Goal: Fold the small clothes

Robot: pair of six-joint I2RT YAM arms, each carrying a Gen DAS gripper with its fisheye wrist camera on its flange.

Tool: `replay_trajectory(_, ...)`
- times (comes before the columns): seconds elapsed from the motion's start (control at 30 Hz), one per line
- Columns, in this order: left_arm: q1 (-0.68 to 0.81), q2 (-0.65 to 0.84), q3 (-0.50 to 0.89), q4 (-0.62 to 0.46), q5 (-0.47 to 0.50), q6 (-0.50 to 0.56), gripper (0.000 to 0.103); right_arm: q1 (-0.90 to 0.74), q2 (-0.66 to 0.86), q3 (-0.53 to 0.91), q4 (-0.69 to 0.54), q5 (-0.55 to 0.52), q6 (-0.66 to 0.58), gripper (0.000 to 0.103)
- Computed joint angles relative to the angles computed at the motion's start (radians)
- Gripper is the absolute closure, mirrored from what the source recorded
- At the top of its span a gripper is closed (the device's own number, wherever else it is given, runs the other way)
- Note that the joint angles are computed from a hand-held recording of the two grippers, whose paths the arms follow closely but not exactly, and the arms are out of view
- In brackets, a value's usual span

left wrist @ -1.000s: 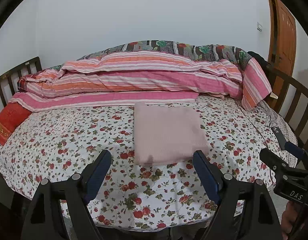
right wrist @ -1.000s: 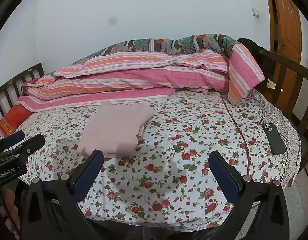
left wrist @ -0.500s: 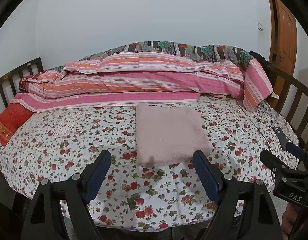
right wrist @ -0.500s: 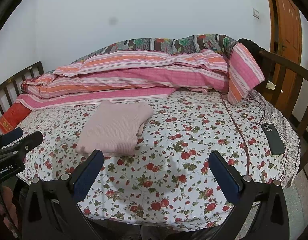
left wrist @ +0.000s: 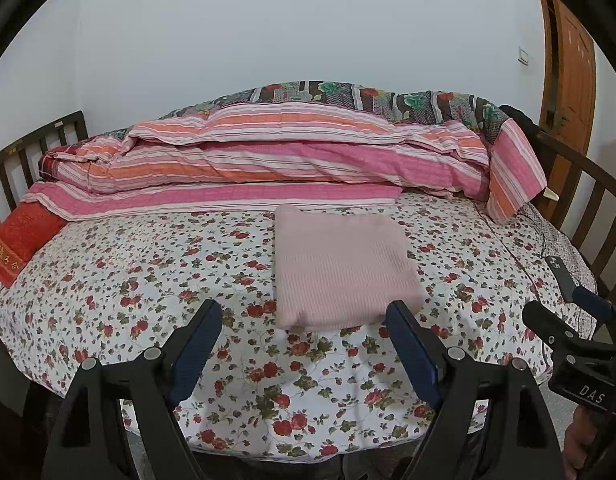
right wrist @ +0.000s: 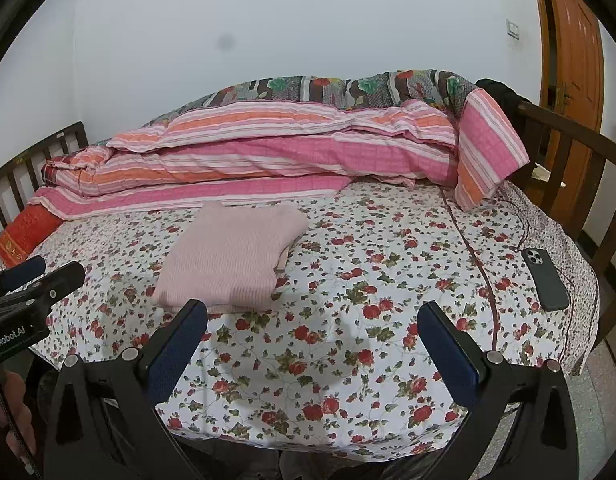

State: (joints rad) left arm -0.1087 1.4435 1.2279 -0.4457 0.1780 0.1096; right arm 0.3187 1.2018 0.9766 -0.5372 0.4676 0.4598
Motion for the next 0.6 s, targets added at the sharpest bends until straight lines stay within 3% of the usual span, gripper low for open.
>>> replay_trajectory(0.6, -0.005, -0.003, -0.006, 0.002, -0.004, -0.003, 0.02, -0.005, -0.004, -0.003, 0.004, -0.007, -0.004, 0.001)
